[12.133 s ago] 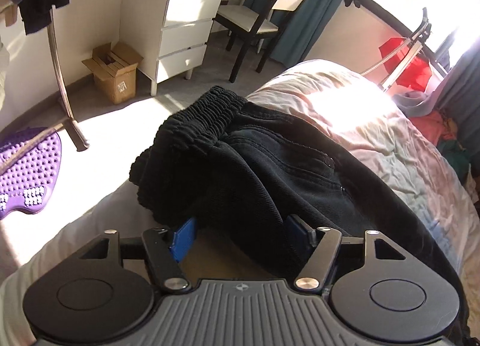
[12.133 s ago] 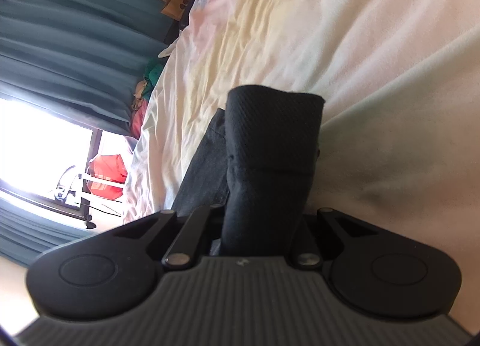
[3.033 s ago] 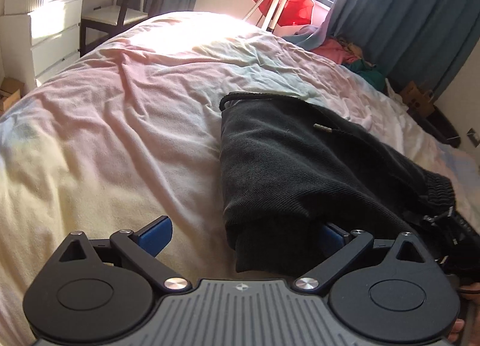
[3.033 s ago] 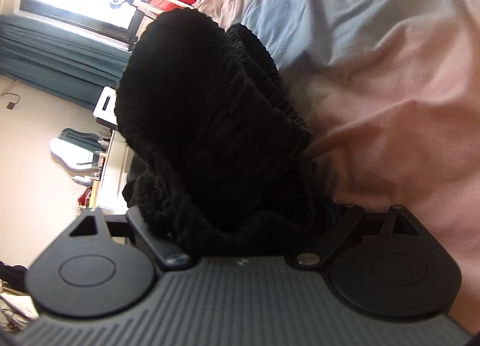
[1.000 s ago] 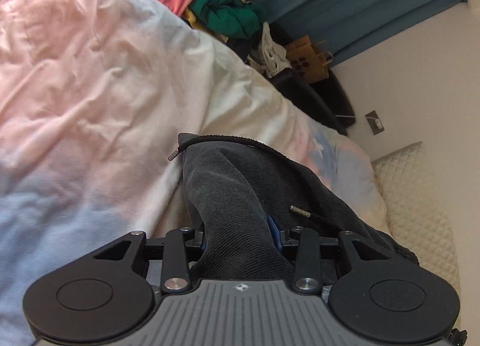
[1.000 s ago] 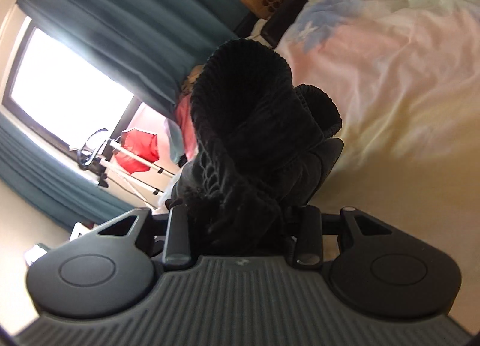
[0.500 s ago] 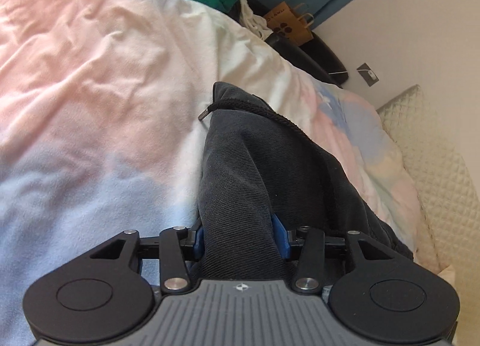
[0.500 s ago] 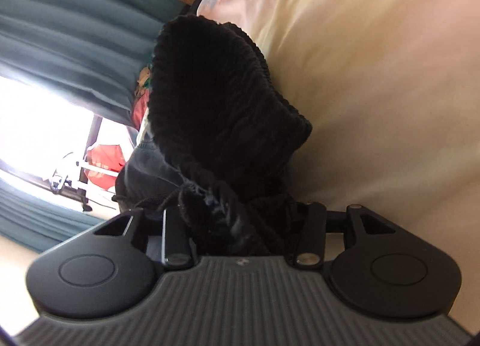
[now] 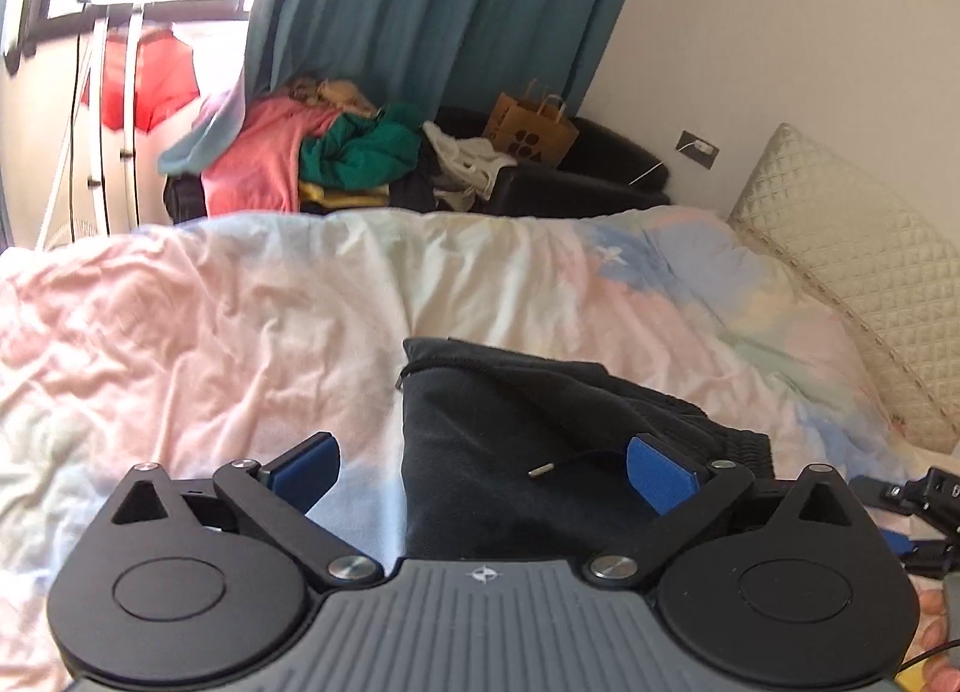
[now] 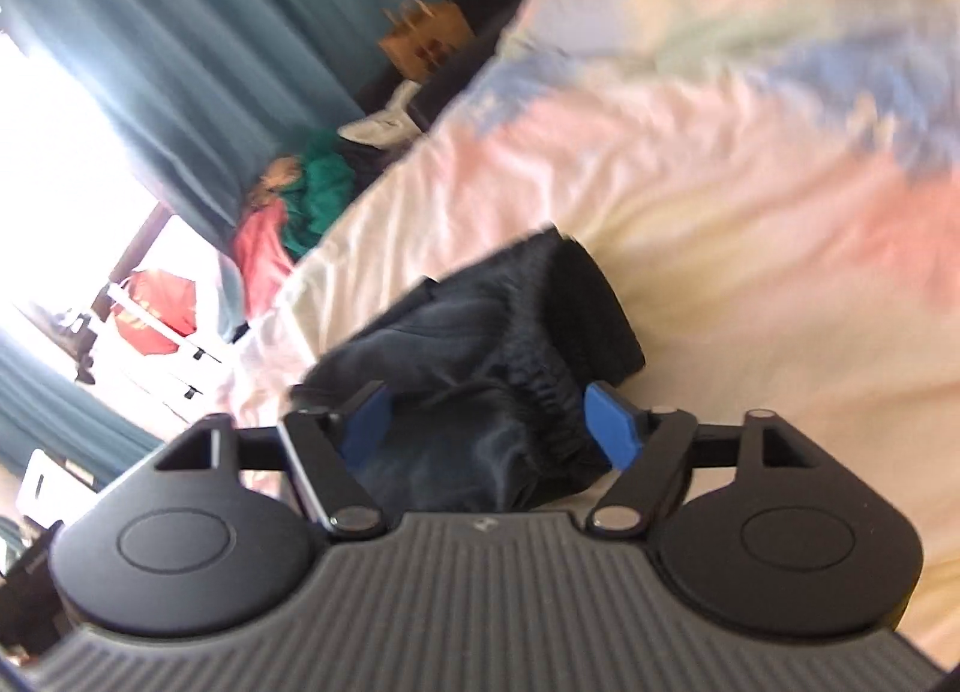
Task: Fold clothes
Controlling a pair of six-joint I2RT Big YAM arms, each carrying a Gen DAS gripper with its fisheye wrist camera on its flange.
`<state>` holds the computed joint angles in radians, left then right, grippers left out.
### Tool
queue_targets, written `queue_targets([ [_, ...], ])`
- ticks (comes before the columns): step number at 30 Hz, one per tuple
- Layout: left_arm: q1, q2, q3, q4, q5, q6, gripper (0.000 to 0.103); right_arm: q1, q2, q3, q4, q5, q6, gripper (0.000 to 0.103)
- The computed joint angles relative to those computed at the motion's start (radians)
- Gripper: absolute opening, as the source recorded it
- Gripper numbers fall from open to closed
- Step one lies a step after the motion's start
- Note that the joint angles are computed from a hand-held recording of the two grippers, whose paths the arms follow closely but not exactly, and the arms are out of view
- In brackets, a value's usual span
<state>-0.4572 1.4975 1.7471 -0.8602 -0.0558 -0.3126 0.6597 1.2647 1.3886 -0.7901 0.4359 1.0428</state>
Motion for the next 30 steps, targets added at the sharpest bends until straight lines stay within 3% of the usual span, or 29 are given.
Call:
queue_targets([
  [4, -0.079, -0.128, -0.005, -0.049, -0.077, 0.022, 0.103, 0.082, -0.044, 0.081, -0.08, 0.097, -0.11, 0.083],
  [8, -0.171, -0.245, -0.035, -0.075, -0.136, 0.022, 0.103, 0.212, -0.072, 0.141, -0.166, 0.245, -0.15, 0.083],
  [16, -0.394, -0.439, -0.158, -0.076, -0.386, 0.038, 0.103, 0.444, -0.069, 0.221, -0.32, 0.425, -0.13, 0.083],
  [20, -0.509, -0.513, -0.234, -0.064, -0.541, 0.041, 0.103, 0.531, -0.061, 0.222, -0.343, 0.499, -0.09, 0.083],
  [25, -0.595, -0.59, -0.312, -0.084, -0.648, -0.037, 0.103, 0.622, -0.032, 0.219, -0.361, 0.602, -0.07, 0.083],
  [30, -0.674, -0.651, -0.394, -0.084, -0.801, -0.113, 0.103, 0.687, 0.014, 0.225, -0.398, 0.69, -0.039, 0.083],
])
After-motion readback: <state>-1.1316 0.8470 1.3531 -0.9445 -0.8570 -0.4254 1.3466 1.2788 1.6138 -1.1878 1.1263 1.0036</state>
